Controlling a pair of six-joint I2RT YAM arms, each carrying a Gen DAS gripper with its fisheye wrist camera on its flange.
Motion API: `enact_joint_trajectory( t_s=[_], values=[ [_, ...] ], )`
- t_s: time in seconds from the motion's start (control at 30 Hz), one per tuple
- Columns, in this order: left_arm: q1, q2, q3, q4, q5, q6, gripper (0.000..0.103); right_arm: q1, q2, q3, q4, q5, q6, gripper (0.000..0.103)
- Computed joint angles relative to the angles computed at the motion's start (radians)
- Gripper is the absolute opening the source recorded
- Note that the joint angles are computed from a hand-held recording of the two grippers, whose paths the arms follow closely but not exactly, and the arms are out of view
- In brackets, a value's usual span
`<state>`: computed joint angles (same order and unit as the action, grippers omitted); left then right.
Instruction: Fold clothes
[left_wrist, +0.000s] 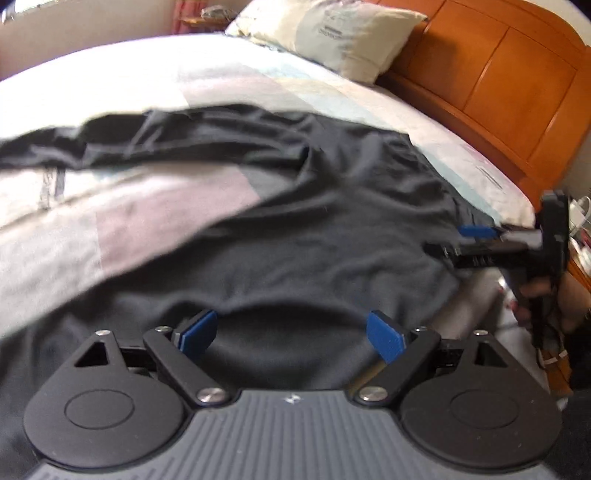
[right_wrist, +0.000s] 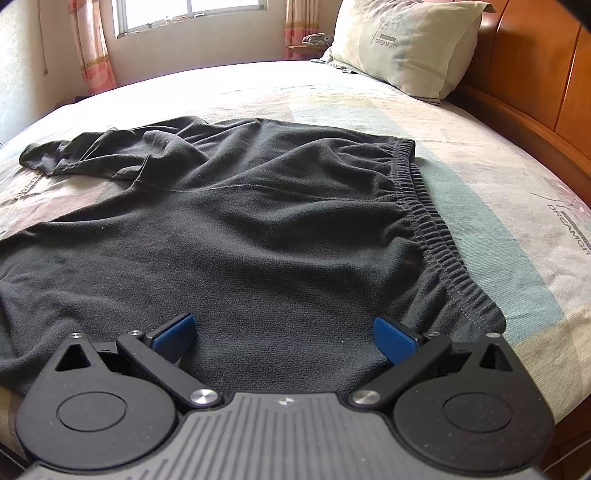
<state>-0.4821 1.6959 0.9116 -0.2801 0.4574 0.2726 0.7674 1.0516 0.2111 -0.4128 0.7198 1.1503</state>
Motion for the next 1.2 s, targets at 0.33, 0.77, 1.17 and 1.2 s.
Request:
enact_joint_trajectory(
  t_s=[0.33,0.77,1.17,1.2],
  values=[
    [0.116,-0.109,-0.083,-0.086,-0.067,0.071,0.089,0.001,0.012,0.007,-0.004,0.0,0.008,0.103],
    [0.338,-0.081,-0.069,-0.144,-0.013,0.158,0.09,0.06,0.023,0.176,-0.167,-0.057,-0.049,0.103],
    [0.457,0.015,-0.058,0.053,-0.085,0.149,0.09,0.105,0.401,0.427,0.138,-0.209,-0.346,0.103],
    [0.471,0.002,-0.06,0.017,-0.069,0.167,0.091,0.106,0.432,0.447,0.136,-0.225,-0.348,0.103]
  ],
)
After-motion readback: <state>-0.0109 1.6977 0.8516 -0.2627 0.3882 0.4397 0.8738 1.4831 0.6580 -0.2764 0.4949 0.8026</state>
